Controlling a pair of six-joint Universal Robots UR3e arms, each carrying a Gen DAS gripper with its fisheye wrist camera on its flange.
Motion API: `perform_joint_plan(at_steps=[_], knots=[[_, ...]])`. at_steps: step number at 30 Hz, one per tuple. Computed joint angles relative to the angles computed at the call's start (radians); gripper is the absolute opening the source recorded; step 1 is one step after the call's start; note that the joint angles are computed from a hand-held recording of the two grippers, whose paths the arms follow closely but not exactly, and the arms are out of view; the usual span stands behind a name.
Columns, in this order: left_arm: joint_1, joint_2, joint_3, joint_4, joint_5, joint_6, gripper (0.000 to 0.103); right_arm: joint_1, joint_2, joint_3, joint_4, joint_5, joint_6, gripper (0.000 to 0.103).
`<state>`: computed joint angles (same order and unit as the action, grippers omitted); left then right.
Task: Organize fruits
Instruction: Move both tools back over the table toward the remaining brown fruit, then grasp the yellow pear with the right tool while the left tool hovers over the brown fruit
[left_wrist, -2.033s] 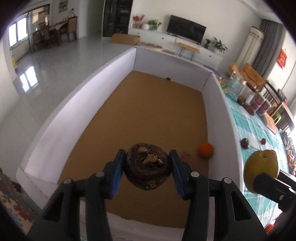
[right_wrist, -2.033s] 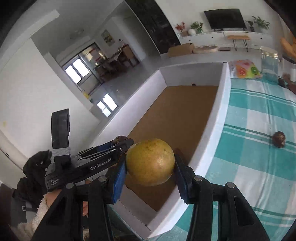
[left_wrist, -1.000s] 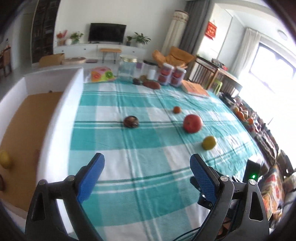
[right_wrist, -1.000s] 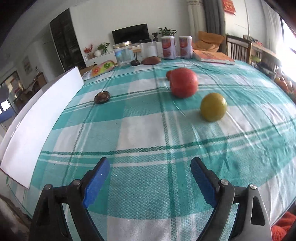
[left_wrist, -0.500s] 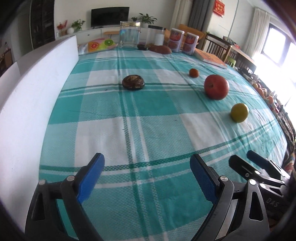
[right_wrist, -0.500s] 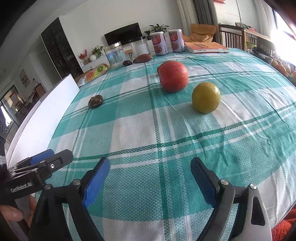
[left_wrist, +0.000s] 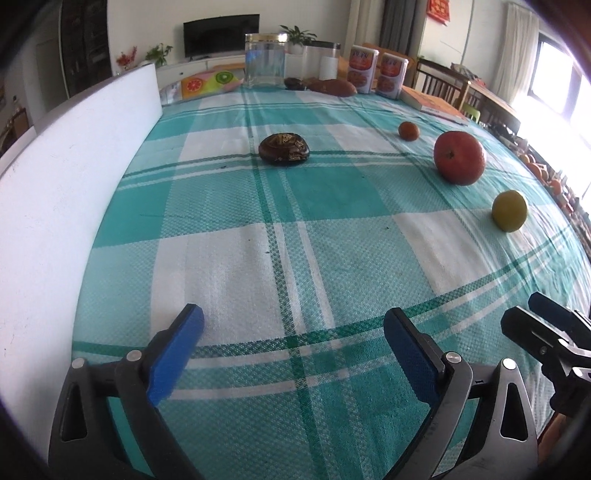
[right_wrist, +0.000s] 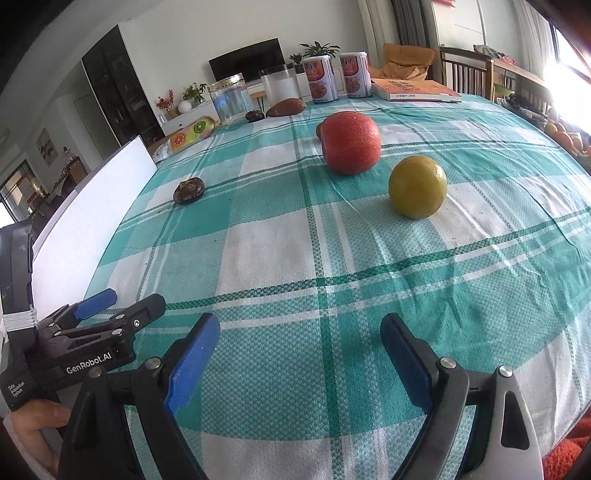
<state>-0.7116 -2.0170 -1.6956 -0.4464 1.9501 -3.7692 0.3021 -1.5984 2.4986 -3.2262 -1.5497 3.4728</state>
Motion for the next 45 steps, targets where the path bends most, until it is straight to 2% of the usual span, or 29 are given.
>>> perform_joint_plan(at_steps=[4,12,16,19,22,25,29,31,33,35,36,38,45], knots=[[-0.019,-0.035,0.073,-0.087,0.031,0.009,0.102,-0.01,-0.023,0.027,-0.035,0.008,0.001,0.088],[-0.012,-0.026,0.054,-0.066,0.016,0.017,0.102,-0.08,-0.047,0.065,-0.03,0.087,0.012,0.088],[0.007,-0.006,0.021,-0.024,-0.026,0.033,0.102,-0.081,-0.049,0.066,-0.028,0.085,0.017,0.088],[0.061,0.017,0.003,0.016,-0.11,0.054,0.101,-0.09,-0.048,0.07,-0.025,0.098,0.018,0.088],[0.1,-0.01,0.103,-0.032,-0.1,0.067,0.1,-0.093,-0.043,0.069,-0.023,0.103,0.019,0.088],[0.143,-0.059,0.192,-0.025,-0.11,0.064,0.1,-0.092,-0.04,0.065,-0.021,0.102,0.017,0.089],[0.173,-0.213,0.422,-0.128,-0.075,0.109,0.097,-0.094,-0.036,0.064,-0.022,0.107,0.015,0.089],[0.187,-0.289,0.544,-0.197,-0.066,0.128,0.08,-0.09,-0.032,0.061,-0.021,0.102,0.013,0.09],[0.201,-0.349,0.639,-0.237,-0.083,0.142,0.079,-0.086,-0.028,0.057,-0.02,0.099,0.012,0.091],[0.203,-0.403,0.716,-0.274,-0.062,0.15,0.076,-0.079,-0.022,0.051,-0.02,0.094,0.014,0.092],[0.205,-0.424,0.746,-0.295,-0.057,0.15,0.068,-0.077,-0.018,0.049,-0.021,0.093,0.014,0.092],[0.2,-0.422,0.718,-0.244,-0.031,0.169,0.049,-0.073,-0.014,0.046,-0.022,0.088,0.013,0.093],[0.173,-0.291,0.519,-0.18,-0.07,0.219,0.049,-0.064,0.001,0.033,-0.022,0.081,0.011,0.095]])
